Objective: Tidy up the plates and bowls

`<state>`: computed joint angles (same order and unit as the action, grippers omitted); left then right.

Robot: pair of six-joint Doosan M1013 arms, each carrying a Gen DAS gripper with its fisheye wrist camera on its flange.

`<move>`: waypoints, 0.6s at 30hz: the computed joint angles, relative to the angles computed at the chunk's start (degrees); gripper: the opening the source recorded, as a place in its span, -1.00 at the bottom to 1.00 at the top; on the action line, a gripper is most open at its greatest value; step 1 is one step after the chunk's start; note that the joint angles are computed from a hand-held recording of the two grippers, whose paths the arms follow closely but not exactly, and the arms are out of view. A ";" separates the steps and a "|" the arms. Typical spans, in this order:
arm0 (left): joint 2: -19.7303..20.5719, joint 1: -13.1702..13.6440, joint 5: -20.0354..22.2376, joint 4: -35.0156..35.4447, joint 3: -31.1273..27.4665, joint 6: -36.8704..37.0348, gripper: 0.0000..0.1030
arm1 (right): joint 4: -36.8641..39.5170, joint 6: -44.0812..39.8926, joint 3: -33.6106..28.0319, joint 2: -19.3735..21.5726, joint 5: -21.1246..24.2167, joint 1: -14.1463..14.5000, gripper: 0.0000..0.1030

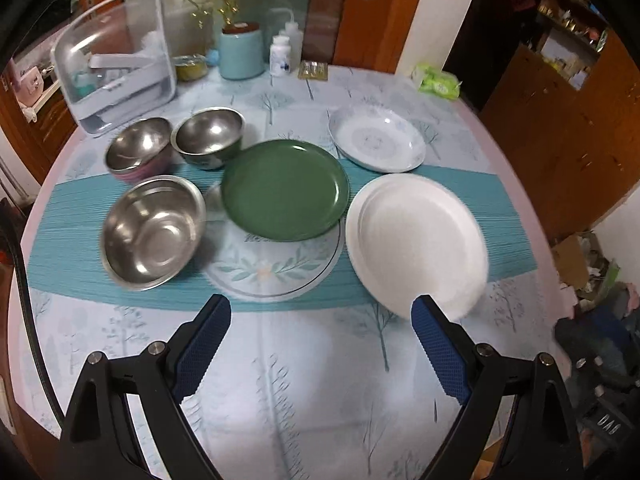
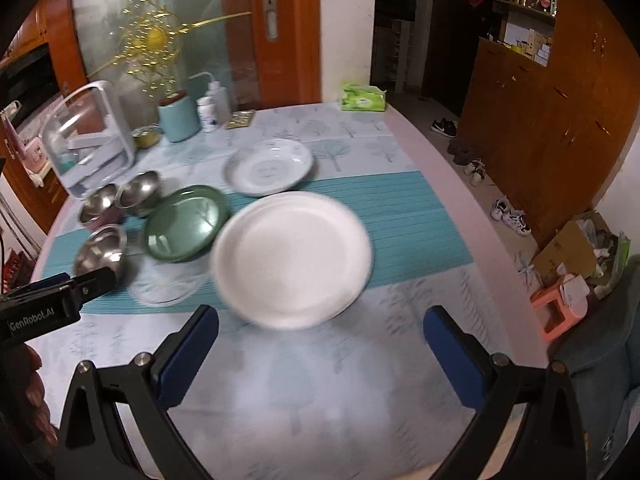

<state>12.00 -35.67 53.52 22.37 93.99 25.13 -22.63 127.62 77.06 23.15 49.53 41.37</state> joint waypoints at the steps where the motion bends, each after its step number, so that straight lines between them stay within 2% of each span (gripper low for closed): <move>1: 1.15 0.25 0.58 -0.67 -0.90 0.58 0.77 | 0.94 -1.56 -0.35 0.62 -0.21 -1.06 0.99; 4: 4.65 0.99 1.90 -2.33 -3.48 1.93 0.77 | 3.96 -6.21 -1.60 2.67 -0.42 -3.83 0.88; 8: 8.53 1.94 2.61 -4.16 -6.45 4.23 0.77 | 9.54 -13.27 -5.18 6.61 1.92 -6.93 0.71; 13: 11.66 3.78 1.73 -10.76 -8.52 8.56 0.77 | 19.43 -21.73 -9.60 11.12 4.83 -10.33 0.67; 15: 12.57 4.42 1.33 -12.82 -8.97 9.79 0.77 | 23.07 -24.34 -11.53 12.88 6.36 -11.41 0.56; 18: 13.76 5.14 1.83 -15.01 -9.79 10.75 0.77 | 27.65 -27.42 -14.03 15.03 8.82 -12.70 0.50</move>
